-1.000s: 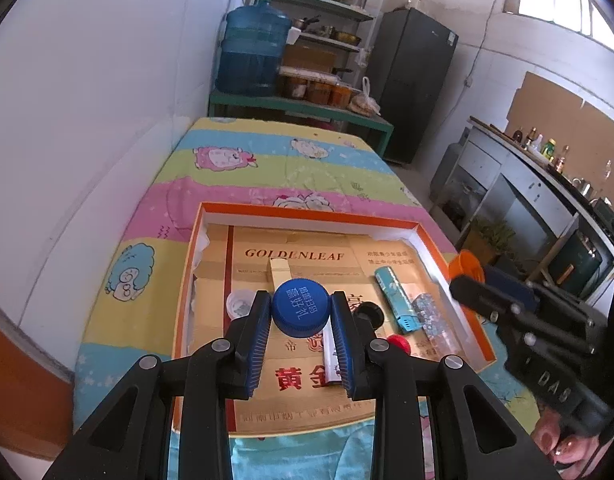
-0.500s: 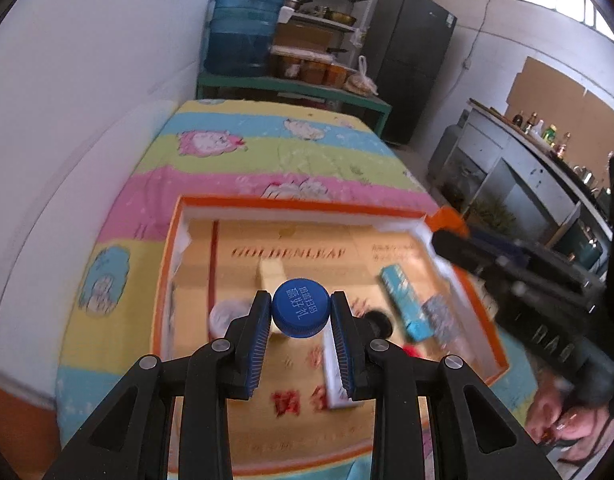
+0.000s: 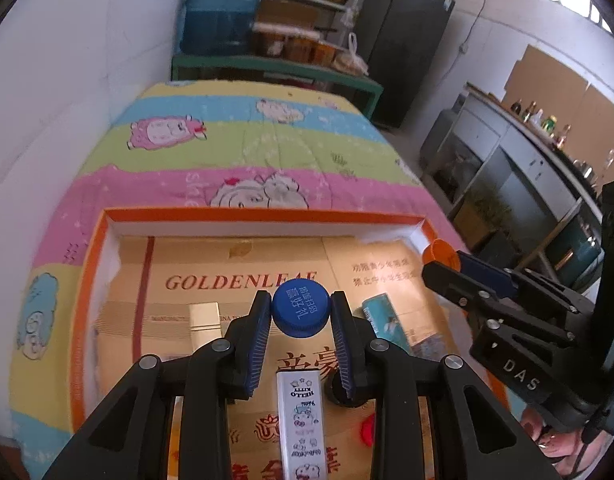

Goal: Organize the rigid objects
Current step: 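Carry the blue cap and orange ring cap over the box lid and lower them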

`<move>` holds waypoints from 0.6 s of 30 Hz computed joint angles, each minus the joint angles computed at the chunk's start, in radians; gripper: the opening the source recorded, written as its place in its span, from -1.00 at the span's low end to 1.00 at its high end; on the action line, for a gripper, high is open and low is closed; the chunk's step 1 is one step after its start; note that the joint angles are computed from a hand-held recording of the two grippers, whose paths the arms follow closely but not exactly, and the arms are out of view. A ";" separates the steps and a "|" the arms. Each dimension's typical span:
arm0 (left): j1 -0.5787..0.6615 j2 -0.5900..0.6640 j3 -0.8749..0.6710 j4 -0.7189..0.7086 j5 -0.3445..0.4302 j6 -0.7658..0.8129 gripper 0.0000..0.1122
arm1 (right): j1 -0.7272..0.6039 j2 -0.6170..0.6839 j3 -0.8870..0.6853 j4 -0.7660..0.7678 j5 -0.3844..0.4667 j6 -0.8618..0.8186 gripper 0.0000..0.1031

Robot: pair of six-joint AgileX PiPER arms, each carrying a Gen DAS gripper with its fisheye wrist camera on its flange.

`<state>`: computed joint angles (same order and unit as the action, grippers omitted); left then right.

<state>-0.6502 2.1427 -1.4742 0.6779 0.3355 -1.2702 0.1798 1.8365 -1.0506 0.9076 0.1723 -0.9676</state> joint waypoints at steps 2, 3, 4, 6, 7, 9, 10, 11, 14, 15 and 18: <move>0.000 0.026 -0.031 -0.039 0.018 0.042 -0.45 | -0.007 0.014 -0.002 0.004 0.001 -0.002 -0.42; 0.000 0.038 -0.045 -0.053 0.027 0.058 -0.45 | -0.012 0.024 -0.006 0.006 0.004 -0.005 -0.42; 0.001 0.051 -0.062 -0.078 0.039 0.084 -0.45 | -0.013 0.029 -0.007 0.010 0.004 -0.008 -0.42; 0.001 0.064 -0.071 -0.090 0.046 0.096 -0.45 | -0.017 0.043 -0.015 -0.006 0.008 0.006 -0.42; 0.000 0.074 -0.087 -0.103 0.058 0.112 -0.45 | -0.019 0.050 -0.019 -0.020 0.012 0.020 -0.42; 0.002 0.085 -0.101 -0.137 0.066 0.146 -0.45 | -0.026 0.057 -0.028 -0.021 0.033 0.023 -0.42; 0.003 0.093 -0.114 -0.164 0.075 0.175 -0.45 | -0.025 0.057 -0.028 -0.039 0.031 0.039 -0.42; 0.002 0.104 -0.136 -0.189 0.096 0.204 -0.45 | -0.020 0.057 -0.029 -0.087 0.026 0.085 -0.42; -0.002 0.119 -0.161 -0.209 0.128 0.233 -0.45 | -0.012 0.064 -0.041 -0.236 0.031 0.231 -0.42; -0.003 0.119 -0.163 -0.207 0.131 0.232 -0.45 | -0.012 0.070 -0.047 -0.266 0.041 0.260 -0.42; -0.004 0.122 -0.168 -0.211 0.137 0.237 -0.45 | -0.009 0.083 -0.061 -0.349 0.054 0.345 -0.42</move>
